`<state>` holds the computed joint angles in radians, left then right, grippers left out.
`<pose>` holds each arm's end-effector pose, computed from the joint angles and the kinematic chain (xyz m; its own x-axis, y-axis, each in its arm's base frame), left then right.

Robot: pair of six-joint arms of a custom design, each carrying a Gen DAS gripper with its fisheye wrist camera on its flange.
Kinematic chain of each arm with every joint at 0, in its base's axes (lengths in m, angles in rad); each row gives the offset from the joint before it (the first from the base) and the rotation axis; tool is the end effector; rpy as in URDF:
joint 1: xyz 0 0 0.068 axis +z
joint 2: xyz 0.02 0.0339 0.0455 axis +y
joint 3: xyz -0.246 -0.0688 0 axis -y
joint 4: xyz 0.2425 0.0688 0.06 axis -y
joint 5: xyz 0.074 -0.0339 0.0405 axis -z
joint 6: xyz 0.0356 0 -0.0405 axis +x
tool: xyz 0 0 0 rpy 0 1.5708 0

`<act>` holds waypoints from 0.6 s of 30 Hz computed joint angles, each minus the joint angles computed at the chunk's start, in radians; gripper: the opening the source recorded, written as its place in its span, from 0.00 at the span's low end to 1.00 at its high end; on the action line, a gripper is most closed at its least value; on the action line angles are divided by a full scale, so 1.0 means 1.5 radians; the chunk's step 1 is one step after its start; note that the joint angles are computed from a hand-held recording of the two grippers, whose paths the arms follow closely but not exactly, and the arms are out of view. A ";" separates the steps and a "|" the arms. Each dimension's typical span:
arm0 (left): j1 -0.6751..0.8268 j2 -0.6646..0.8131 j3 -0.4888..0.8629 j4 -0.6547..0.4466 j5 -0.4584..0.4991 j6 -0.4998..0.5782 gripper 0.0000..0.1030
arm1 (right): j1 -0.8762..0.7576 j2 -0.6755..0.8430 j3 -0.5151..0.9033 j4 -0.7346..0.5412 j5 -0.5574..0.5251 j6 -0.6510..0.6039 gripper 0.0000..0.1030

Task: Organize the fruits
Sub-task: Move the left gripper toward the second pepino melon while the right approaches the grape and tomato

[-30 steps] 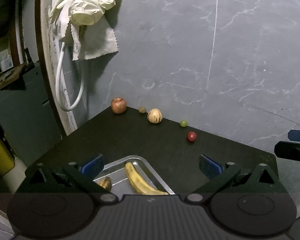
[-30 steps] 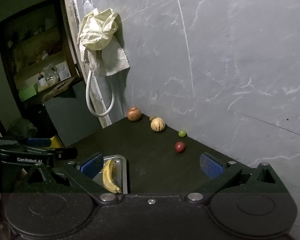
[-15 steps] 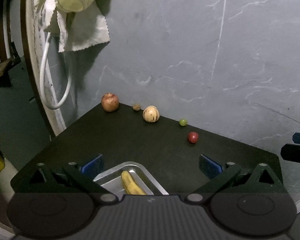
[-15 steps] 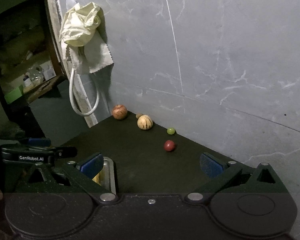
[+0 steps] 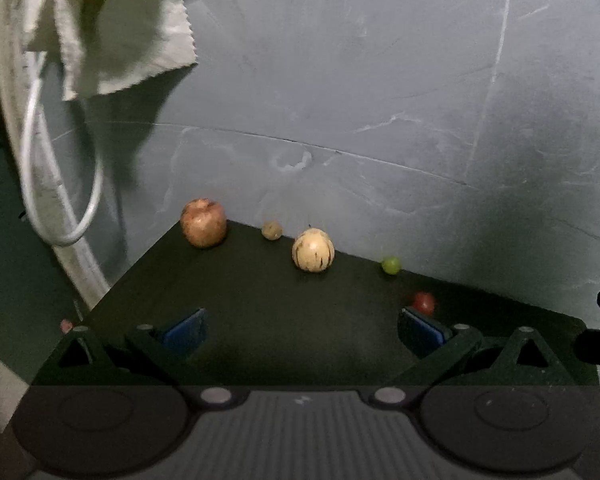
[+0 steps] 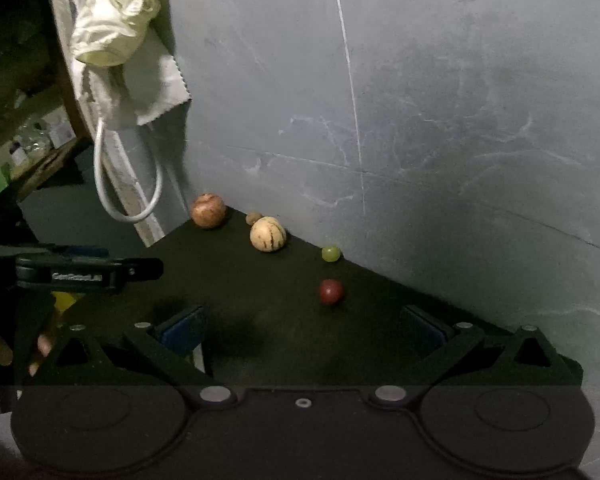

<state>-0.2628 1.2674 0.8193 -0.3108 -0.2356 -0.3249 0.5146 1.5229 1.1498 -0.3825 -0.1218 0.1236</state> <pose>0.2628 -0.0621 0.2225 -0.6582 -0.1444 -0.7389 -0.1277 0.9886 -0.0794 0.2899 0.1689 0.2517 -0.6621 -0.2338 -0.7120 -0.4876 0.8559 0.1724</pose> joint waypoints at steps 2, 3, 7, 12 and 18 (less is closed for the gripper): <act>0.029 0.048 0.012 0.040 0.031 0.027 1.00 | 0.011 0.039 0.030 0.005 0.016 0.005 0.99; 0.044 0.069 0.008 0.085 0.054 0.049 1.00 | 0.016 0.057 0.045 0.007 0.023 0.008 0.99; 0.071 0.161 0.043 0.150 0.098 0.090 1.00 | 0.035 0.129 0.102 0.010 0.050 0.021 0.99; 0.096 0.268 0.108 0.190 0.142 0.134 1.00 | 0.051 0.206 0.157 0.011 0.077 0.042 0.99; 0.116 0.377 0.183 0.210 0.184 0.172 1.00 | 0.064 0.294 0.205 0.017 0.110 0.061 0.99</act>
